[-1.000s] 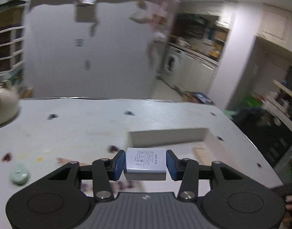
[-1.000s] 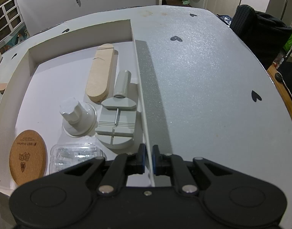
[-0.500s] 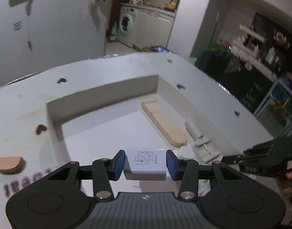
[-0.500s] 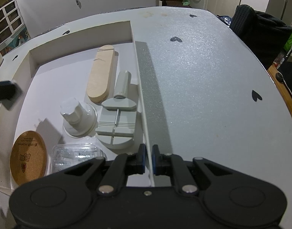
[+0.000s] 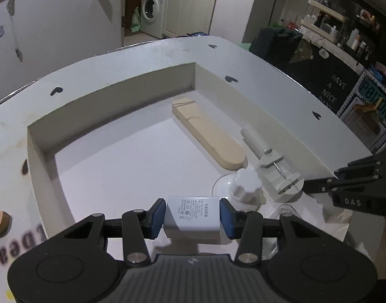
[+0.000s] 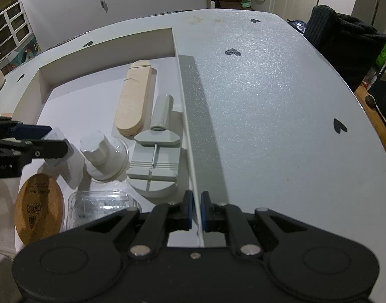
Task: Organize rigid objects
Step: 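Carry the white charger with the left gripper over the tray, then lower the charger beside the knob and open the left gripper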
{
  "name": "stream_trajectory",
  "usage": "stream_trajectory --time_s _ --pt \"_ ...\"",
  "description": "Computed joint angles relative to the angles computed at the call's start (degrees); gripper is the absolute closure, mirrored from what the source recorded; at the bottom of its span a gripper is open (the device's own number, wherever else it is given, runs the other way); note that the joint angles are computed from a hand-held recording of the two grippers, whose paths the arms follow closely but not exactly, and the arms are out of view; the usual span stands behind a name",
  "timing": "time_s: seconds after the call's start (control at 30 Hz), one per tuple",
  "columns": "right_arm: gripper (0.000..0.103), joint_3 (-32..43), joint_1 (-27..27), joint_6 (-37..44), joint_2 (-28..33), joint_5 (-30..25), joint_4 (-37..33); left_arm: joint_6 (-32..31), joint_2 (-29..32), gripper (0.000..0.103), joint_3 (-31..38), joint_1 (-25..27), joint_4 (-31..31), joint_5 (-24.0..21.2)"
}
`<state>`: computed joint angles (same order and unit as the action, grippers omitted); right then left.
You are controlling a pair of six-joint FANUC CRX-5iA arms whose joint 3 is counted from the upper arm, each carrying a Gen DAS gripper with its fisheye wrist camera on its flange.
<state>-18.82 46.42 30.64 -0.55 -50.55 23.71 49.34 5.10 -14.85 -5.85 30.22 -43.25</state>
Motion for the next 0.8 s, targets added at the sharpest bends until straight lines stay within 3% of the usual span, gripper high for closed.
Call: stream_trajectory --time_s 0.17,0.3,0.37,0.5,0.63,0.8 --pt "0.094 -0.01 0.02 0.00 0.01 0.00 0.03 -1.52 0.14 0.056 -0.19 -0.17 0.58 0.13" --pt "0.094 -0.15 0.14 -0.43 0.04 0.08 0.42 1.12 0.15 0.054 1.14 -0.50 -2.51 -1.09" --pt "0.094 -0.25 0.18 -0.62 0.04 0.18 0.54 2.50 0.05 0.040 1.69 -0.70 -4.04 -1.44" --pt "0.094 -0.25 0.18 -0.56 0.03 0.16 0.53 3.40 -0.62 0.033 1.64 -0.75 -4.99 -1.70" --pt "0.094 -0.29 0.19 -0.63 0.02 0.21 0.59 3.83 -1.38 0.019 1.10 -0.73 -5.32 -1.52" --pt "0.094 -0.34 0.14 -0.59 0.01 0.34 0.56 3.88 -2.37 0.016 0.07 -0.44 -4.42 -1.54"
